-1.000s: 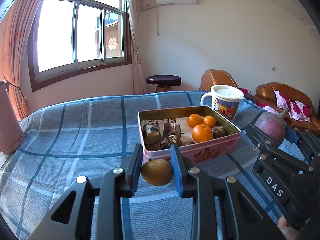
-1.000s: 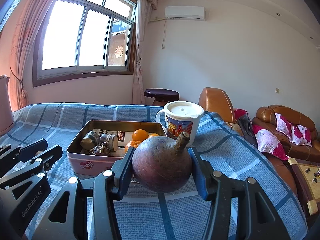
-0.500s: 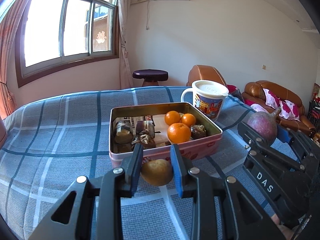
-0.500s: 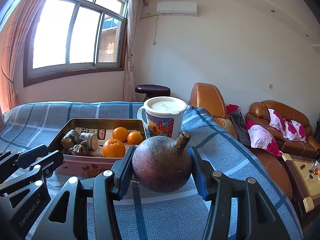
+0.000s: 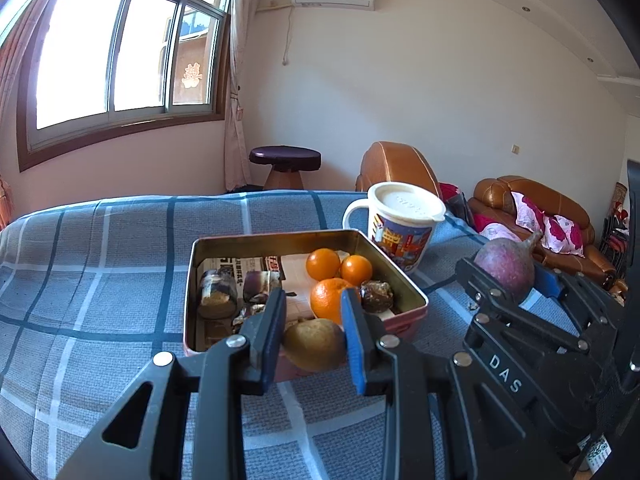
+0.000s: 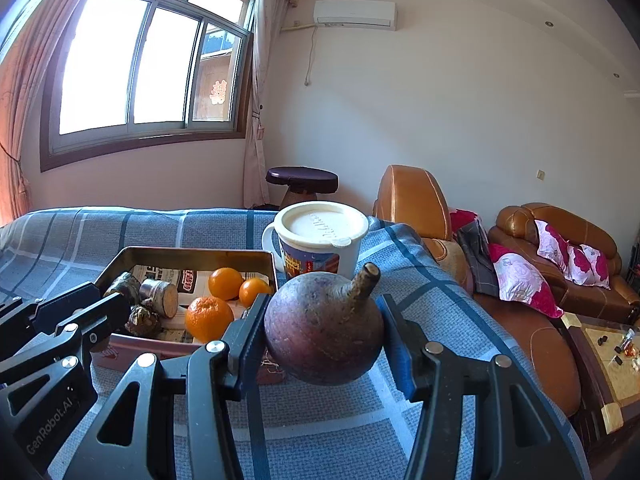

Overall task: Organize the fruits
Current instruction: 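Carry the held purple fig and tan fruit over the pink tin box, then lower both tools into the tin and open them to release the fruits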

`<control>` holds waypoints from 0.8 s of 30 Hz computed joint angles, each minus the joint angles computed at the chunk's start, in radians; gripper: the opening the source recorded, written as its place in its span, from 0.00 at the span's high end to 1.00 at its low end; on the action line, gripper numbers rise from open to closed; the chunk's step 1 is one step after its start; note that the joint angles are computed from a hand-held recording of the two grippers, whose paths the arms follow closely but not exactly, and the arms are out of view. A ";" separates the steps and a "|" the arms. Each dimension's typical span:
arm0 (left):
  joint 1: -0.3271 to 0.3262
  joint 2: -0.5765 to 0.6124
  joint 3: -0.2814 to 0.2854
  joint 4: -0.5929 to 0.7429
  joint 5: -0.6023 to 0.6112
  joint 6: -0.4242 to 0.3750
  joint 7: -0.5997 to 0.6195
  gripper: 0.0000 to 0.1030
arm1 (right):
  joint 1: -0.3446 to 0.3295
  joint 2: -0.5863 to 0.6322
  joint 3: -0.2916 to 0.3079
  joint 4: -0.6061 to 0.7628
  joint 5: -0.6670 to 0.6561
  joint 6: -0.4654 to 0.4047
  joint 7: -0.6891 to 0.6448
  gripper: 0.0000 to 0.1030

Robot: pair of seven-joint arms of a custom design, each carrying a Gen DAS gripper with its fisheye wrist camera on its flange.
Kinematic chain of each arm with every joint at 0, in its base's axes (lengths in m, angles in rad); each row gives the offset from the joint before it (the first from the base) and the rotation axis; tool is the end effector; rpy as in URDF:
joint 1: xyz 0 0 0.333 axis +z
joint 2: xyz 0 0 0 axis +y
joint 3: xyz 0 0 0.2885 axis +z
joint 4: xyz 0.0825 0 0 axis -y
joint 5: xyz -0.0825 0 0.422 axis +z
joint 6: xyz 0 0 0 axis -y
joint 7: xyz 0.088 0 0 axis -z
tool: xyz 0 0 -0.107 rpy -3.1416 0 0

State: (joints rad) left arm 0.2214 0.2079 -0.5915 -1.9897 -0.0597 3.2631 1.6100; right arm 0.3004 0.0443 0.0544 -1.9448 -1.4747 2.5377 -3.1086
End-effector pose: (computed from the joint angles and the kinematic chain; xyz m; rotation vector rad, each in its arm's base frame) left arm 0.6274 -0.2135 0.4640 -1.4061 1.8382 -1.2434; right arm 0.5971 0.2332 0.4665 -1.4297 1.6890 -1.2447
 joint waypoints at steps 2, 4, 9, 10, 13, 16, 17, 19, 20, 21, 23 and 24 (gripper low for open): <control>0.039 0.020 -0.035 0.020 -0.001 0.012 -0.004 0.71 | -0.003 0.018 -0.004 0.028 -0.001 0.016 -0.001 0.47; 0.025 0.035 -0.009 0.048 0.002 0.004 -0.027 0.71 | -0.003 0.046 -0.010 0.065 0.007 0.037 -0.009 0.47; -0.059 0.086 0.098 0.134 -0.007 -0.026 -0.055 0.71 | 0.011 0.139 -0.038 0.177 0.050 0.087 -0.027 0.47; -0.084 0.093 0.127 0.148 -0.010 -0.030 -0.061 0.71 | 0.014 0.161 -0.045 0.204 0.069 0.100 -0.037 0.47; -0.175 0.123 0.224 0.204 -0.003 -0.056 -0.077 0.71 | 0.027 0.226 -0.073 0.280 0.134 0.138 -0.065 0.47; -0.261 0.157 0.317 0.258 0.012 -0.084 -0.101 0.71 | 0.038 0.283 -0.100 0.343 0.214 0.170 -0.098 0.47; -0.281 0.169 0.339 0.277 0.017 -0.099 -0.109 0.71 | 0.043 0.300 -0.108 0.360 0.239 0.175 -0.114 0.47; -0.317 0.190 0.380 0.311 0.029 -0.126 -0.127 0.71 | 0.049 0.331 -0.120 0.391 0.292 0.188 -0.159 0.47; -0.322 0.202 0.384 0.329 0.033 -0.140 -0.127 0.71 | 0.051 0.345 -0.126 0.403 0.318 0.194 -0.183 0.47; -0.320 0.214 0.380 0.344 0.033 -0.147 -0.122 0.71 | 0.053 0.358 -0.131 0.415 0.345 0.198 -0.207 0.46; -0.330 0.230 0.389 0.363 0.039 -0.153 -0.124 0.71 | 0.053 0.379 -0.137 0.432 0.405 0.211 -0.262 0.46; -0.330 0.237 0.387 0.373 0.040 -0.158 -0.121 0.71 | 0.050 0.387 -0.138 0.437 0.440 0.220 -0.288 0.46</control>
